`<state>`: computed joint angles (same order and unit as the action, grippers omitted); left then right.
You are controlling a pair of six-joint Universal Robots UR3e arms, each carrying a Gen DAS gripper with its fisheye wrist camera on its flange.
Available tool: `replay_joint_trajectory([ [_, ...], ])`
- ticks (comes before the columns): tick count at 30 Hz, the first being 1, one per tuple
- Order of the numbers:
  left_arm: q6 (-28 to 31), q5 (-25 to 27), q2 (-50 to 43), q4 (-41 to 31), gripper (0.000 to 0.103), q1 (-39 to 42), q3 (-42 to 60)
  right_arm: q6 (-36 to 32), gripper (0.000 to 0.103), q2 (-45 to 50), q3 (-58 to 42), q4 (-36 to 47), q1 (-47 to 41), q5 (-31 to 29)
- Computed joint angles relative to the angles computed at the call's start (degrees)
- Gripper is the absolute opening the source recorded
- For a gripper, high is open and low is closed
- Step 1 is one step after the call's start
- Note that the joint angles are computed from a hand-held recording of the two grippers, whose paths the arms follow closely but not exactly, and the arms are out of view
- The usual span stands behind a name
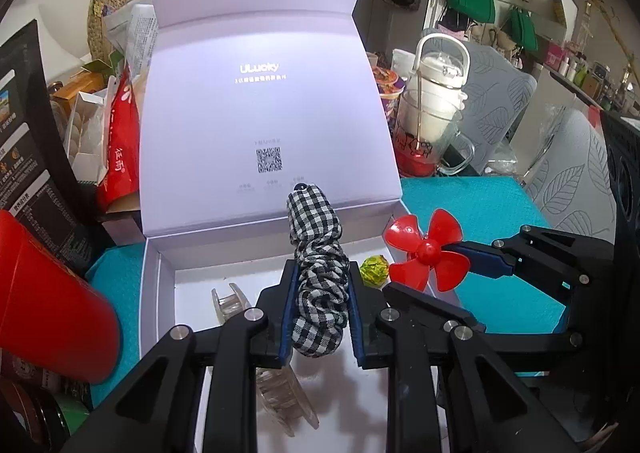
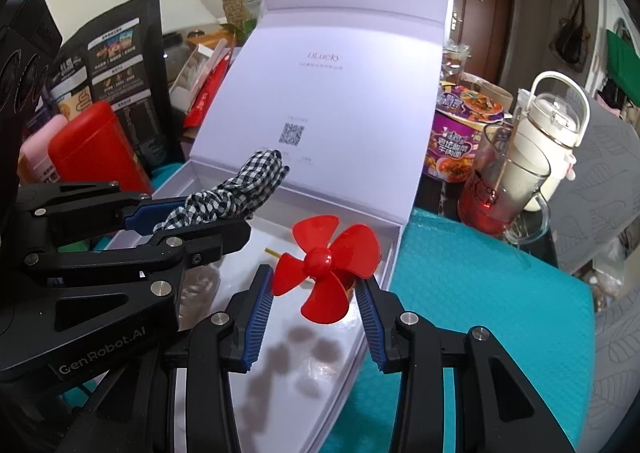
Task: Organize rigid objects
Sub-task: 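Open the right gripper releasing the red fan into the box while the left releases the scrunchie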
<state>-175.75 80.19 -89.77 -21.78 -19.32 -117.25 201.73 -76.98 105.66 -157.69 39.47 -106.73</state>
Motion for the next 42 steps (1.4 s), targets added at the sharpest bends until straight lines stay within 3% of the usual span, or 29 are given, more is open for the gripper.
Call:
replay_joint_trajectory([
  [4, 0.0, -1.4, -0.9, -1.3, 0.022, 0.9, 0.3, 0.1, 0.041, 0.7, -0.2, 0.6, -0.7, 1.2],
  [16, -1.9, 4.0, -3.4, -2.3, 0.022, -1.2, 2.5, 0.6, 0.042, 2.2, -1.5, 2.6, -0.9, 1.0],
  [23, -2.0, 3.8, -1.8, -2.9, 0.023, -1.2, 2.7, 1.5, 0.048, 1.1, -1.3, 3.1, -1.0, 0.3],
  [27, -3.0, 7.8, -1.4, -2.6, 0.025, -2.6, 3.2, 2.0, 0.049, 0.2, -1.0, 3.4, -0.6, -0.7],
  [42, -2.9, 7.2, 2.1, -4.5, 0.025, -1.8, 2.6, 3.1, 0.049, -0.8, -2.5, 5.5, 1.9, -3.7],
])
